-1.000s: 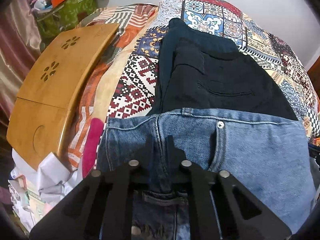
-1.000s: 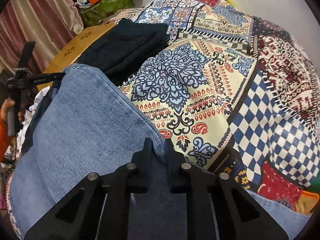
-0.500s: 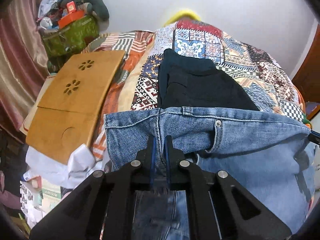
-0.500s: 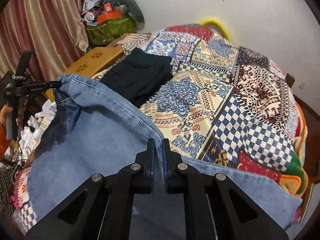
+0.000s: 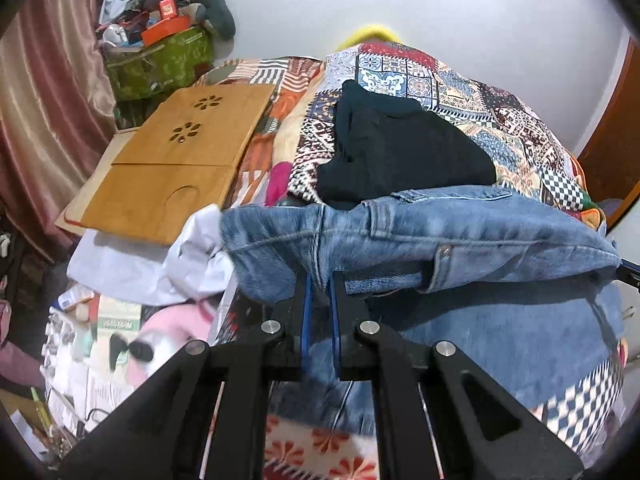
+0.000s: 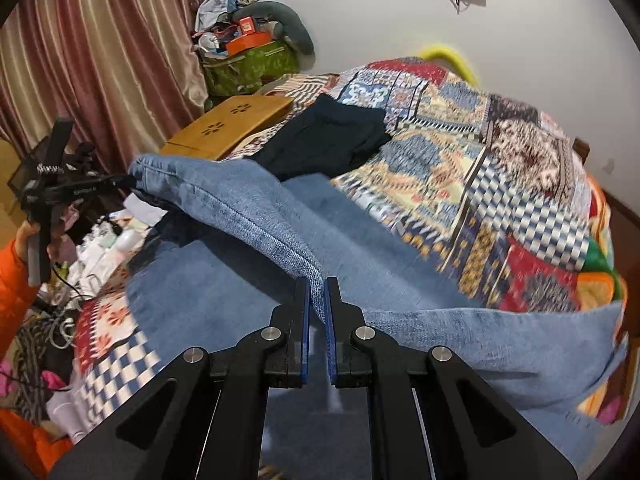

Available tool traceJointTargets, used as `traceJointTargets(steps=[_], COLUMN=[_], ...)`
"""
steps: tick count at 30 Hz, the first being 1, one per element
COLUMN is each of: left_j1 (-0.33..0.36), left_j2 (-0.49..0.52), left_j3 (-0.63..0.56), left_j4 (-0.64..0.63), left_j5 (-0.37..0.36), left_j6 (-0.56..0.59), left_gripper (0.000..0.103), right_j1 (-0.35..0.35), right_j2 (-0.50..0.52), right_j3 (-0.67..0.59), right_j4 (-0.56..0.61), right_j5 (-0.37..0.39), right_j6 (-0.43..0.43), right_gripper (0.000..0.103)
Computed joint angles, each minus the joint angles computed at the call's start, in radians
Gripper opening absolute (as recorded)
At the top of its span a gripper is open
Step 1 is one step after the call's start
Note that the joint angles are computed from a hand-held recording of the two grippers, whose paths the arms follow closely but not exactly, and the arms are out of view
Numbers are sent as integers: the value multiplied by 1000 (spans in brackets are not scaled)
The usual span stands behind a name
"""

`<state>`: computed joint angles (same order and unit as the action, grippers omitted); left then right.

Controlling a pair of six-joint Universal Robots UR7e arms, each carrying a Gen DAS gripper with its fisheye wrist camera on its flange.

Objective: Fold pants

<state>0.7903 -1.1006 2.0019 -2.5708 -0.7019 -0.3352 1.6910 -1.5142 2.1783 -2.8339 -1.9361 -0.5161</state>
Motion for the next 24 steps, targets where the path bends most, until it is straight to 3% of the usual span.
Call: traceJointTargets(steps=[4, 9, 12, 14, 16, 24], left_j1=[-38, -62, -67, -71, -74, -67], left_j2=[-58, -66, -44, -10, 21, 181], left_j3=[58, 50, 30, 10, -7, -152], left_j4=[-20, 1, -17, -53, -92, -115], left_j5=[24, 35, 17, 6, 0, -8], left_j6=[-13, -21, -9, 14, 41, 109], left_gripper=[8, 10, 21, 40, 50, 67], right_j1=[8, 23, 26, 25, 8, -124], right_j2=[-29, -59, -88, -107, -129, -188], right_j3=[50, 70, 80, 82, 80, 32], right_j4=[1, 35, 8, -6, -33, -95], right_j5=[-3, -34, -47, -61, -83, -164], right_j6=[18, 49, 61, 77, 88, 160], right_gripper=[6, 11, 11, 14, 19, 37])
